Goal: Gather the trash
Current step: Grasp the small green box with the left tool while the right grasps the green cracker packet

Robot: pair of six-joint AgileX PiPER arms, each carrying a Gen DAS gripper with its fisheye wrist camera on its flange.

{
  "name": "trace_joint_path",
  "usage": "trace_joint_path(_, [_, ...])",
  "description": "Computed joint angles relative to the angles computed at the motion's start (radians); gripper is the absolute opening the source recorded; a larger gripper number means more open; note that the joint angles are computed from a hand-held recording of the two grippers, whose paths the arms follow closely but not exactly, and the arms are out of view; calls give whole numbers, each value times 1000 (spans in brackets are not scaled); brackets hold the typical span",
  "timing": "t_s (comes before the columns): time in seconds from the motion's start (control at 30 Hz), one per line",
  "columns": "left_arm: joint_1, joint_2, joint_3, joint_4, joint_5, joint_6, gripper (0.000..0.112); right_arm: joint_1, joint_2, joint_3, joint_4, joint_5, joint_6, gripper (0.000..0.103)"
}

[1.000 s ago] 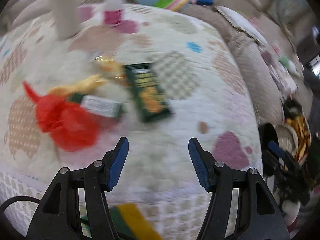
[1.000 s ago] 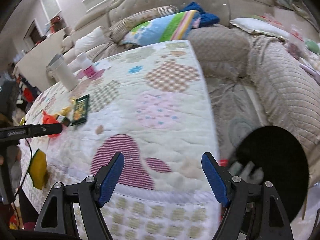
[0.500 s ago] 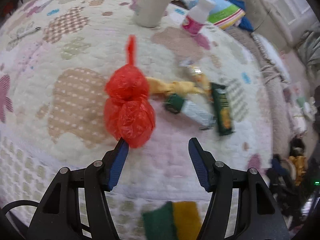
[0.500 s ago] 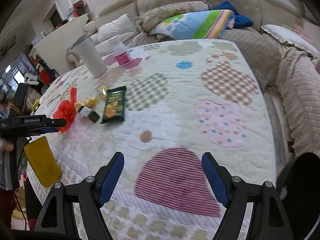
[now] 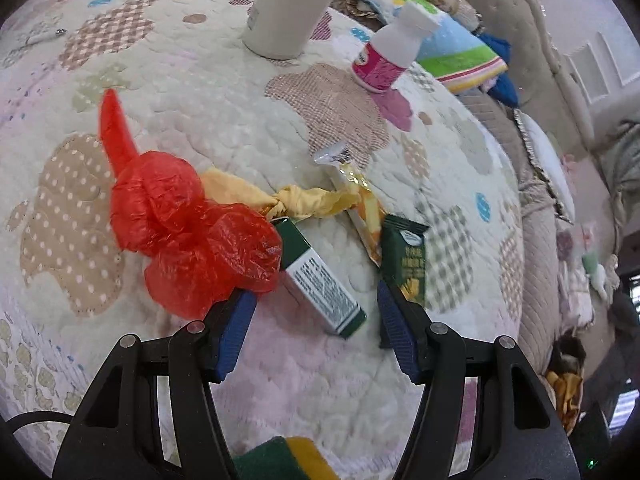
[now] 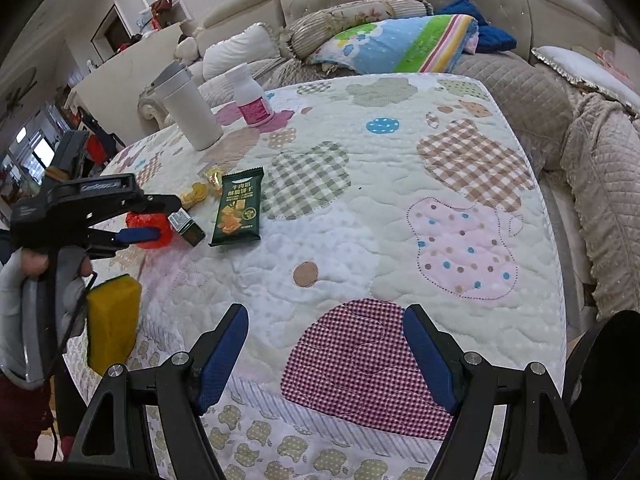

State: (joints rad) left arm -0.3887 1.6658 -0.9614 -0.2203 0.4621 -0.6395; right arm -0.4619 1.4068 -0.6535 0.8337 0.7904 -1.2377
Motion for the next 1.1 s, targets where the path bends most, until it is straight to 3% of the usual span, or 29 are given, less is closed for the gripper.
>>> trace_joint_path(0.07, [0, 42, -30, -25, 13, 29, 61, 8, 22, -13, 7, -3, 2, 78])
trace_joint_path(0.17, [-36, 62, -41, 46, 12, 16, 59, 31, 46, -26, 13, -14, 16, 78])
trace_joint_path(0.2, [-36, 61, -40, 18, 14, 58, 40, 43, 49, -29, 13, -19, 23, 78])
trace_joint_path(0.27, [-22, 58, -36, -75, 28, 184, 30, 57, 47, -28, 15, -28, 30, 78])
trace_joint_path(0.5, [-12, -42, 13, -145, 52, 367, 26, 149, 87, -47, 53, -76, 49, 78])
trace_joint_path(0.67, [51, -146, 102, -232, 81, 501, 25, 329, 164, -104, 93, -180, 106, 78])
trace_joint_path(0.83, [87, -166, 164, -296, 103, 606, 25, 508, 298, -224, 36, -291, 239, 77])
trace_joint_path(1.0, [46, -118, 179, -221, 60, 557, 26, 611, 372, -291, -93, -391, 384, 65])
trace_joint_path(1.07, [35, -94, 167, -191, 42, 527, 27, 636, 368, -286, -159, -426, 428, 43])
trace_joint_path(1.1, [26, -90, 165, -168, 25, 500, 27, 641, 363, -280, -186, -434, 442, 42])
